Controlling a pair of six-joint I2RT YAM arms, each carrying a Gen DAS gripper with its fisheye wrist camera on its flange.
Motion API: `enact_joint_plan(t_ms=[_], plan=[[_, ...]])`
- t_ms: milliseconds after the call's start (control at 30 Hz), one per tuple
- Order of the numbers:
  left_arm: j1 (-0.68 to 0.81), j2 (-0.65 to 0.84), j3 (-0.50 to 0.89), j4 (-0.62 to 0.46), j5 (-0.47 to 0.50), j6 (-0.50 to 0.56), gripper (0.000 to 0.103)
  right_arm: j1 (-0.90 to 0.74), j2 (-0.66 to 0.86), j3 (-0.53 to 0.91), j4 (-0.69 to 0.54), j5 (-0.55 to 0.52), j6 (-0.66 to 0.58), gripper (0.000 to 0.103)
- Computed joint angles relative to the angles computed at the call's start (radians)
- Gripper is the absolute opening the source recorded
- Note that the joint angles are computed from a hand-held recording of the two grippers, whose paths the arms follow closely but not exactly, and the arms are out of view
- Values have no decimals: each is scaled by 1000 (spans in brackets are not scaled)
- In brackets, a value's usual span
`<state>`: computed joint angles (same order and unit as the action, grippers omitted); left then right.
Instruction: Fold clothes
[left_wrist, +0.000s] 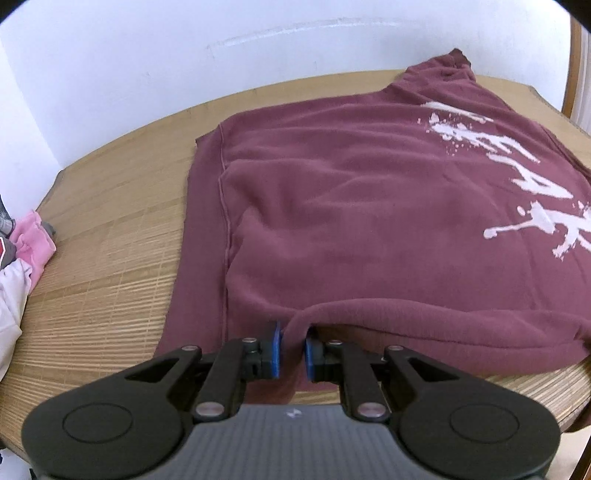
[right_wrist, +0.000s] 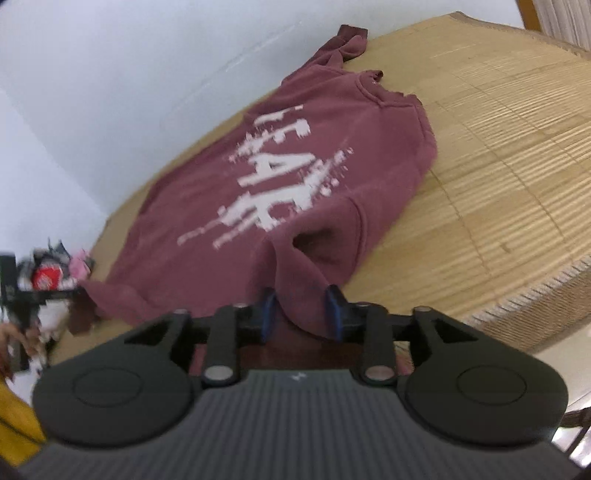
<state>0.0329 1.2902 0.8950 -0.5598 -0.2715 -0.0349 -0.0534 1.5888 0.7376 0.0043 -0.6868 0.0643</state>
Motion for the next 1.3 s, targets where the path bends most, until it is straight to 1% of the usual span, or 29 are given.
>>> enact_joint_plan(t_ms=[33, 100, 233, 267, 300, 333, 400, 433, 500, 533, 567, 600, 633, 667, 733, 767, 800, 833, 900, 933, 1067, 1133, 1167, 1200, 1300], plan=[[-1, -2, -3, -2, -1, -1, 15, -13, 10, 2, -19, -8, -33, 45], [-6, -6, -9, -3, -11, 1, 15, -23, 37, 24, -45, -36, -99, 49], [-25, -20, -15, -12, -40, 7, 15, -25, 92, 93, -119, -77, -246, 49], [-31, -28, -22, -14, -49, 5, 15, -18, 99, 113, -147, -76, -268, 45], [-37, -41, -31, -15, -62, 8, 15, -10, 107, 134, -181, -74, -291, 37], [-43, -63, -46, -19, -73, 6, 15, -7, 107, 150, -225, -82, -306, 15], [-57, -110, -73, -31, -93, 1, 15, -30, 82, 133, -267, -153, -304, 13], [-59, -135, -85, -41, -95, -10, 15, -47, 64, 114, -269, -197, -282, 13], [-60, -181, -103, -62, -96, -37, 15, -112, -1, 12, -127, -330, -90, 12], [-59, -203, -109, -72, -96, -52, 15, -145, -35, -44, -30, -390, 32, 12], [-58, -211, -102, -78, -94, -68, 15, -178, -67, -103, 93, -444, 176, 12], [-58, -219, -95, -83, -93, -84, 15, -204, -89, -167, 270, -484, 357, 12], [-57, -211, -79, -80, -95, -85, 15, -211, -73, -230, 538, -494, 583, 12], [-55, -203, -62, -77, -98, -87, 15, -209, -35, -270, 783, -482, 782, 12], [-44, -173, -22, -60, -91, -80, 15, -164, 55, -249, 1016, -419, 972, 12], [-30, -153, 3, -52, -76, -74, 15, -142, 97, -232, 1105, -384, 1050, 12], [-16, -124, 31, -39, -65, -63, 15, -120, 136, -204, 1165, -346, 1110, 12], [-3, -94, 59, -26, -54, -52, 15, -94, 171, -159, 1175, -301, 1141, 12], [16, -14, 118, 10, -49, -20, 15, -47, 237, -60, 1166, -216, 1189, 12], [28, 33, 150, 22, -40, -11, 15, -26, 268, 2, 1124, -175, 1189, 12], [70, 250, 288, 69, -7, 27, 15, 34, 405, 273, 887, -34, 1168, 12], [83, 362, 355, 71, 2, 50, 16, 64, 496, 427, 768, 35, 1163, 12], [89, 419, 395, 66, 6, 62, 18, 80, 546, 512, 707, 69, 1160, 12], [95, 475, 434, 54, 10, 67, 19, 96, 597, 604, 631, 101, 1138, 12], [118, 589, 520, 16, 45, 65, 21, 160, 771, 948, 270, 201, 921, 12]])
